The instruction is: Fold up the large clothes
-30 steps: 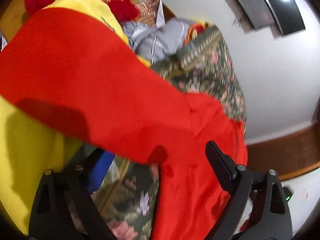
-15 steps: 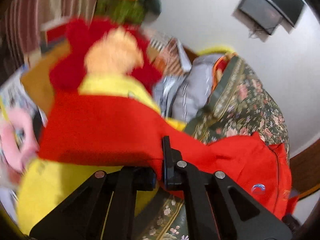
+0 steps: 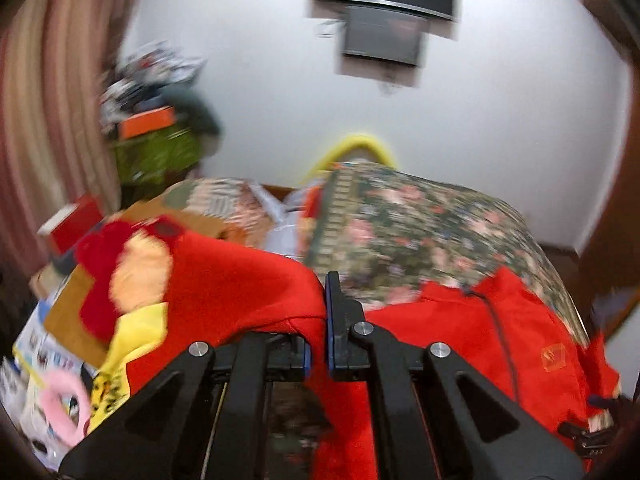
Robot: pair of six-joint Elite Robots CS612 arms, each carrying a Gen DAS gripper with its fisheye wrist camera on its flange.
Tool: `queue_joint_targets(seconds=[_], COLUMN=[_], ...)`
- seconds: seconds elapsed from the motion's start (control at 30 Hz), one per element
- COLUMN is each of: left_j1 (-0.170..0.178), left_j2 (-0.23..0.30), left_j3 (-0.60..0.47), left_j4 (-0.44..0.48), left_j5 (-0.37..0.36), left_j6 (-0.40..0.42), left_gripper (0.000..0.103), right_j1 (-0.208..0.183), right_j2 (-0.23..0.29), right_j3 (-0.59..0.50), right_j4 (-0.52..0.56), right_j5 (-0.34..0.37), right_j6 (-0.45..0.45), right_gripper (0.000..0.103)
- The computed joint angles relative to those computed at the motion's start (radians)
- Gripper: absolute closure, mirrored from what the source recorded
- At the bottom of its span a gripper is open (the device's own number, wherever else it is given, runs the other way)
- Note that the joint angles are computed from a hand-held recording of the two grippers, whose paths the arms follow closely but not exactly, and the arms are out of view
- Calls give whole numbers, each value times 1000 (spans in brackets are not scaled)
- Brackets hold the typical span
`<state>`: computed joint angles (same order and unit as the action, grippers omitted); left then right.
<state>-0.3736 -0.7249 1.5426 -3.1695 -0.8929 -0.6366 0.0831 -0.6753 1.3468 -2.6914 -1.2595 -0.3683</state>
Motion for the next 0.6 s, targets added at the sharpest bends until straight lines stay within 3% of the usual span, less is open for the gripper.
queue_joint_targets(seconds=[0.13, 0.27, 0.37, 0.5, 0.6], left_j1=[-14, -22, -25, -37, -52], left_j2=[65, 127, 186, 241, 246], left_j3=[-123, -223, -312, -379, -372], left_j4=[52, 167, 308, 438, 456], left_j5=[-134, -289, -413, -495, -496], left_j6=[98, 118, 102, 109, 120], left_gripper=[99, 99, 99, 99, 86], right_j1=[-13, -27, -40, -50, -54], right_j2=[-11, -18, -22, -27, -28], right_j3=[15, 26, 32, 43, 48], right_j4=[-20, -37, -34, -28, -29], right_j5=[18, 27, 43, 56, 59], right_j6=[-12, -11, -4, 1, -2], right_gripper=[0, 0, 0, 0, 0])
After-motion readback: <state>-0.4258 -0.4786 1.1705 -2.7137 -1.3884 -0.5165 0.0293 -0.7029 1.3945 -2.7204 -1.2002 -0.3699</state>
